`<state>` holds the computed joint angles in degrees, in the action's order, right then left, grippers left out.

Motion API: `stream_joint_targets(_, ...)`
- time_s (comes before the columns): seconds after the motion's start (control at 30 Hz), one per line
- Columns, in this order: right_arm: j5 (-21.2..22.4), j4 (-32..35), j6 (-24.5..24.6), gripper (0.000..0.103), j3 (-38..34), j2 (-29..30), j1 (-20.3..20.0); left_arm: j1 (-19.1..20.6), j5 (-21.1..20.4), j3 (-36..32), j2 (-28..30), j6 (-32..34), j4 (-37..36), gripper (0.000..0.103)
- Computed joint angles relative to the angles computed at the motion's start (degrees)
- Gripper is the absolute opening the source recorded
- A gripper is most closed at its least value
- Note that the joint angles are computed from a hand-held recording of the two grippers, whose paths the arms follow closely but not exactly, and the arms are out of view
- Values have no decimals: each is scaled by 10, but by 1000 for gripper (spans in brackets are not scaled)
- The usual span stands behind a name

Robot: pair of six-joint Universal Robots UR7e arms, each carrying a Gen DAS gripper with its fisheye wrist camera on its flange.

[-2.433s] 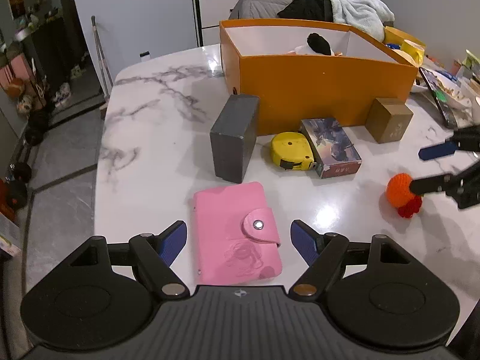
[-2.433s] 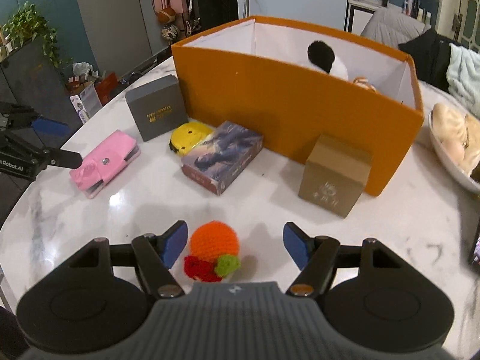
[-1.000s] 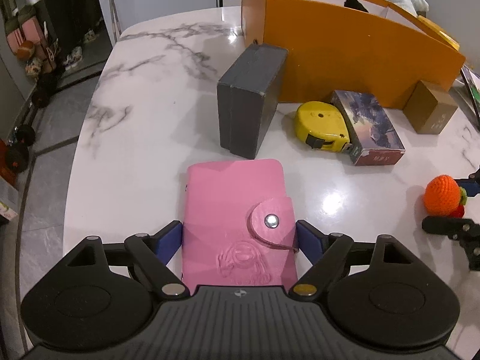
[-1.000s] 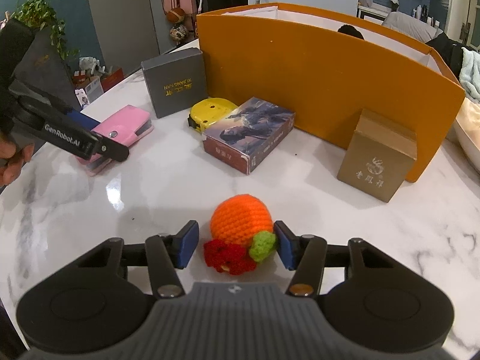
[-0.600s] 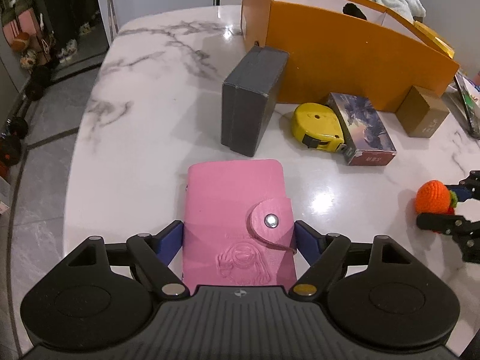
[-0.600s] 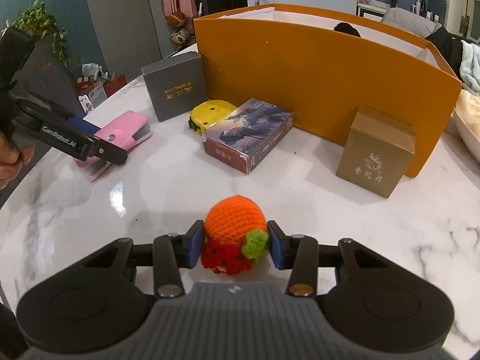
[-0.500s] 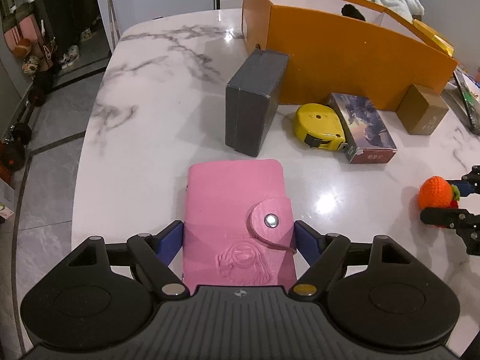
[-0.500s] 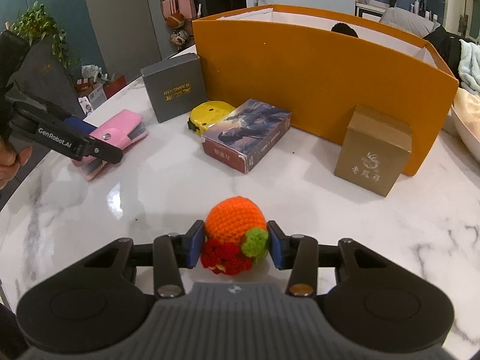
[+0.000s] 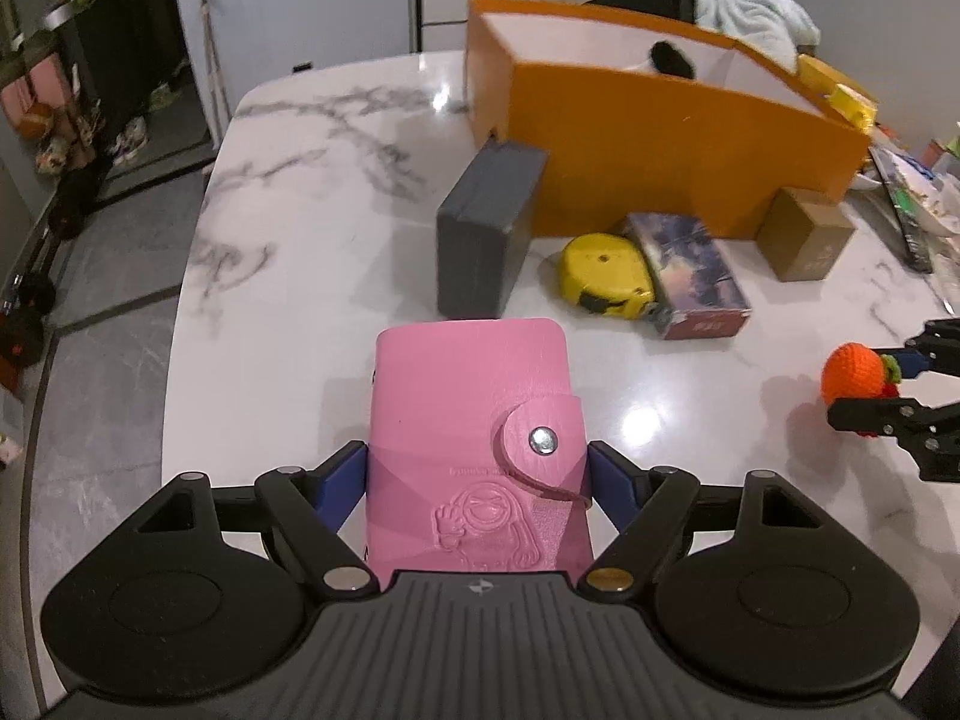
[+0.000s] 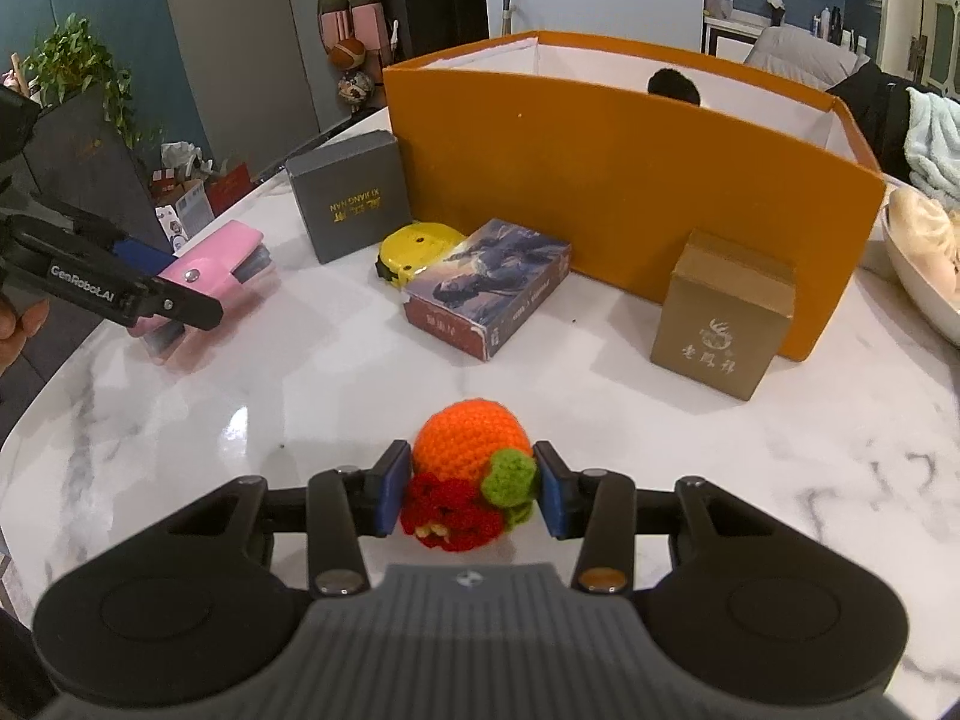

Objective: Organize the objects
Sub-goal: 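Carry the pink wallet and the crocheted fruit over the orange box with both grippers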

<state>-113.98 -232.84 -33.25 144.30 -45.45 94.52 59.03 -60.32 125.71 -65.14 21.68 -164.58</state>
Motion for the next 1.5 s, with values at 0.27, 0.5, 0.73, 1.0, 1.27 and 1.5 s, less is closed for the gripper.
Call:
stream_joint_targets(0.27,-2,26,-5,46,7,-54,8,-32,-47,4,-29,-1,18,91)
stream_joint_targets(0.5,-3,80,-19,46,-17,-120,29,-51,-67,-18,-4,7,7,91)
stream_joint_targets(0.73,-4,124,-34,46,-51,-156,38,-63,-81,-55,49,-4,-8,91)
stream_joint_targets(1.0,-6,178,-57,46,-109,-178,36,-84,-96,-114,96,-6,-27,91)
stream_joint_targets(1.27,-4,264,-58,46,-191,-181,17,-90,-74,-227,174,-29,-9,91)
stream_joint_targets(1.5,-17,320,-55,46,-258,-146,5,-90,-19,-304,245,-16,24,91)
